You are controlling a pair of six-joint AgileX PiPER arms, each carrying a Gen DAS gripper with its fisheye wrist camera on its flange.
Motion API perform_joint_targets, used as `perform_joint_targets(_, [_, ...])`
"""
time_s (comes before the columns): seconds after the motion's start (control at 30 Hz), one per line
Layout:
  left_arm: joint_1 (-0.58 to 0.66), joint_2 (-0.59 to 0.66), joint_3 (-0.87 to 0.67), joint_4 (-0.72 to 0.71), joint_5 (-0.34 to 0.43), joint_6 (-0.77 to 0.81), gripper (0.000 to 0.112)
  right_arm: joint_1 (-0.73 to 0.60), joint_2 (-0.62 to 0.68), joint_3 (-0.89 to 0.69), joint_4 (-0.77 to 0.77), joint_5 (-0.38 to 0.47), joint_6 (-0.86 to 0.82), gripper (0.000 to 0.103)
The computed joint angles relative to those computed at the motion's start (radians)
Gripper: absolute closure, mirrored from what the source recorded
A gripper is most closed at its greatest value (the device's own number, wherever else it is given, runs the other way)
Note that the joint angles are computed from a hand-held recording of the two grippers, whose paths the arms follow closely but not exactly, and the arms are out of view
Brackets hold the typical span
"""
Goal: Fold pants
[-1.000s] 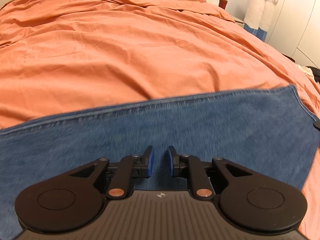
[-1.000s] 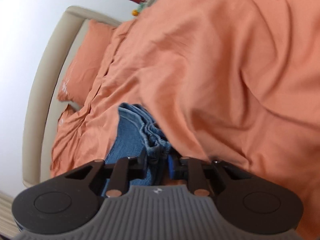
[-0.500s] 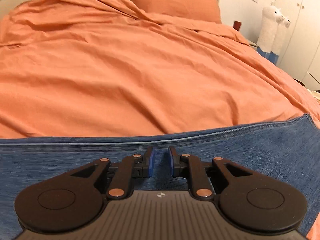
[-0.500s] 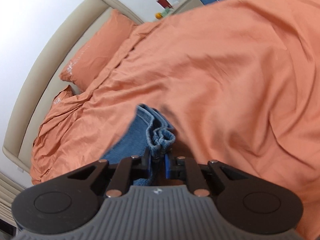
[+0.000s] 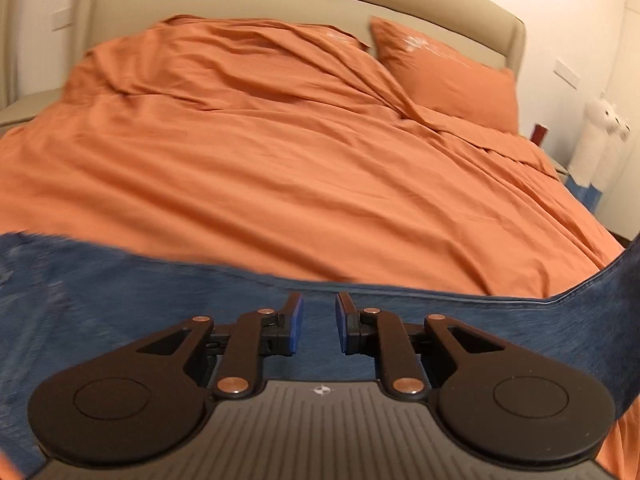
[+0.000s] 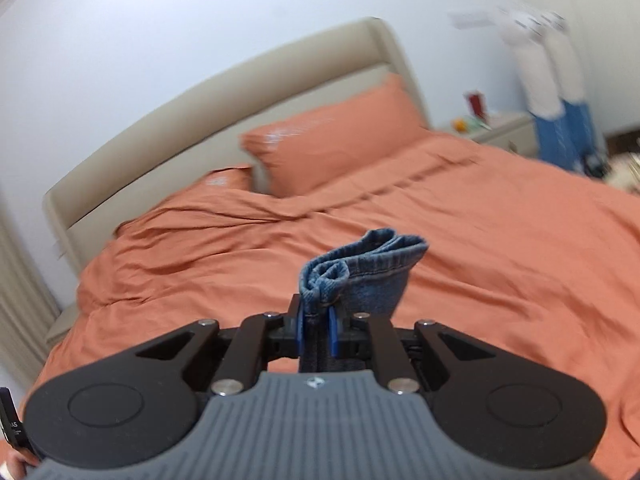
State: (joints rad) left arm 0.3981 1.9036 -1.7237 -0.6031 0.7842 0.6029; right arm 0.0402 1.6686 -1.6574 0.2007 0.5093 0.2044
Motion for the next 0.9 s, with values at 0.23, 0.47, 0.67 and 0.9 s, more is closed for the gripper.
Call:
perform_joint_targets(0.23, [0.187,-0.031,0.059,-0.148,0.147,0.064,0.092,0.298,0.19,-0.313,-0.291,0.106,0.298,0.096])
perform_joint_targets(0.47, [0.274,-0.011,0.052,-0.264,0.274,0.085,0.092,0.512,0.382,-0.347,-0.346,0.043,0.453,0.096])
perform_joint_targets(0.67, [0.279,0.032,0.057,-0.279,0.341,0.106,0.092,0.639,0.54,-0.296,-0.33,0.078,0.478,0.096])
perform_joint_targets(0.9, [0.251,0.126,-0.001,-0.345,0.435,0.069,0.078,0.628,0.508,-0.247,-0.136,0.078,0.307,0.07])
